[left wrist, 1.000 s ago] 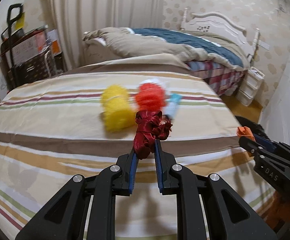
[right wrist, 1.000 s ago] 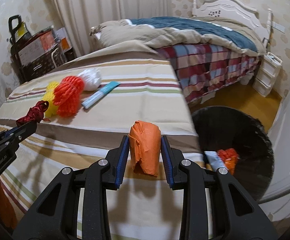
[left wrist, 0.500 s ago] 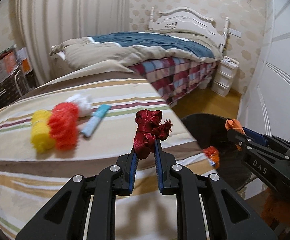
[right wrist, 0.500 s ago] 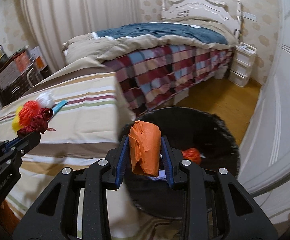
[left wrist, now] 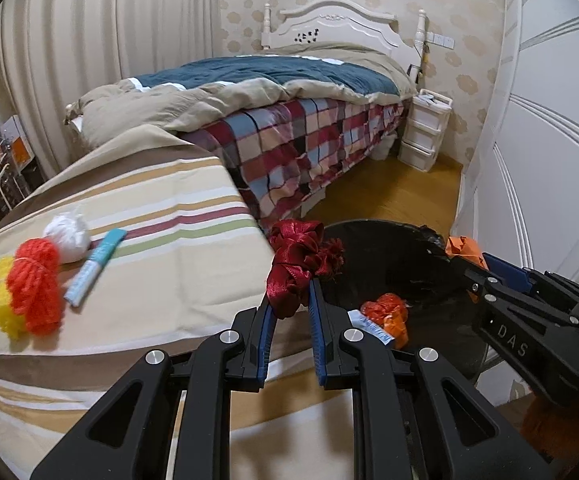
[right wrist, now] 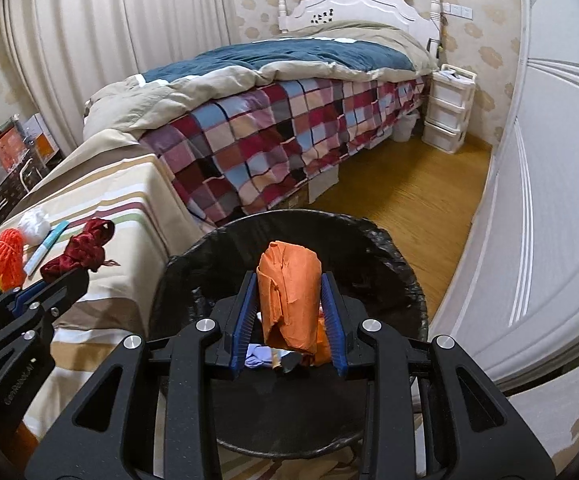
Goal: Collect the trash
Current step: 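Open the right tool over the bin while the left tool releases the ribbon, then move both open tools back over the bed toward the foam nets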
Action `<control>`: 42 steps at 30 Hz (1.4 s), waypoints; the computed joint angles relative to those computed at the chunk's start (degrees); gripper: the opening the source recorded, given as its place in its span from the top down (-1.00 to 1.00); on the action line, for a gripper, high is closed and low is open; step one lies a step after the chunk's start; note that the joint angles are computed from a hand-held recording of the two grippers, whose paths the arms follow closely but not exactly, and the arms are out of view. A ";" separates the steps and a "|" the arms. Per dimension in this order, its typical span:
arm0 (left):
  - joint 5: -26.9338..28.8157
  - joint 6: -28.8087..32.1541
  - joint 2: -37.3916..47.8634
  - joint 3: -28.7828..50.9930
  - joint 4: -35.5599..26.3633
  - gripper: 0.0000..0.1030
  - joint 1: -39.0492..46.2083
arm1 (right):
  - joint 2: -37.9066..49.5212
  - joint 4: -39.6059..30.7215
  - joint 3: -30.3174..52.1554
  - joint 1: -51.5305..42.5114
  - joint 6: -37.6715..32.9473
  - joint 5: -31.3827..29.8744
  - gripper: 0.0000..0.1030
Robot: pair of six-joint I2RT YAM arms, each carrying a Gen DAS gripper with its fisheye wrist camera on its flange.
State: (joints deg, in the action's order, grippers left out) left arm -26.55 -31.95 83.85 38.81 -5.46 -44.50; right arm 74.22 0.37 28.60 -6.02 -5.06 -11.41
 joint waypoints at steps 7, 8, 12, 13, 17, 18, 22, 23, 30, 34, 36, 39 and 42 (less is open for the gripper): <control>0.20 1.30 7.40 5.47 0.70 0.65 -0.13 | 4.35 2.35 1.53 -1.69 -0.48 0.24 0.39; 0.41 1.43 8.17 6.12 0.56 0.65 0.06 | 4.93 2.66 1.69 -1.96 -0.49 0.27 0.39; 0.63 1.51 10.56 7.98 -0.14 0.64 -0.04 | 6.73 3.16 2.39 -2.78 -0.63 0.46 0.37; 0.86 1.55 11.08 8.49 -0.32 0.64 0.02 | 7.04 3.26 2.48 -2.85 -0.69 0.62 0.37; 0.64 1.16 12.39 9.75 -0.96 0.64 -0.38 | 7.89 3.63 2.67 -3.24 -0.71 1.12 0.36; 0.76 1.16 12.62 9.98 -1.17 0.63 -0.42 | 8.08 3.69 2.74 -3.36 -0.66 1.12 0.36; 0.55 1.30 12.49 10.10 -1.46 0.42 -0.24 | 8.10 3.56 2.75 -3.57 -0.99 1.11 0.16; 0.25 1.23 12.35 9.97 -1.44 0.25 -0.35 | 8.13 3.82 2.68 -3.59 -0.88 1.18 0.08; -3.41 -0.09 7.64 6.50 -2.03 -0.40 -1.24 | 6.36 4.60 1.23 -4.02 -0.40 2.10 -0.19; -3.66 -1.45 3.61 3.42 -3.36 -0.45 -0.66 | 5.16 3.70 0.76 -3.76 0.08 2.10 -0.28; -3.84 -2.07 0.92 1.18 -4.12 -0.47 -0.07 | 3.72 3.03 0.18 -2.92 0.53 2.34 -0.29; -4.34 -3.15 -3.77 -2.36 -5.96 -0.49 1.18 | 1.34 1.77 -0.73 -0.95 1.45 2.94 -0.36; -5.03 -4.34 -8.97 -5.85 -8.26 -0.49 2.49 | -0.94 0.88 -1.83 2.14 2.67 3.94 -0.40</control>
State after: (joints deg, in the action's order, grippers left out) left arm -31.59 -36.29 74.88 32.96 -13.72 -42.01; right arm 73.28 1.25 26.77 -3.88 -2.40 -7.47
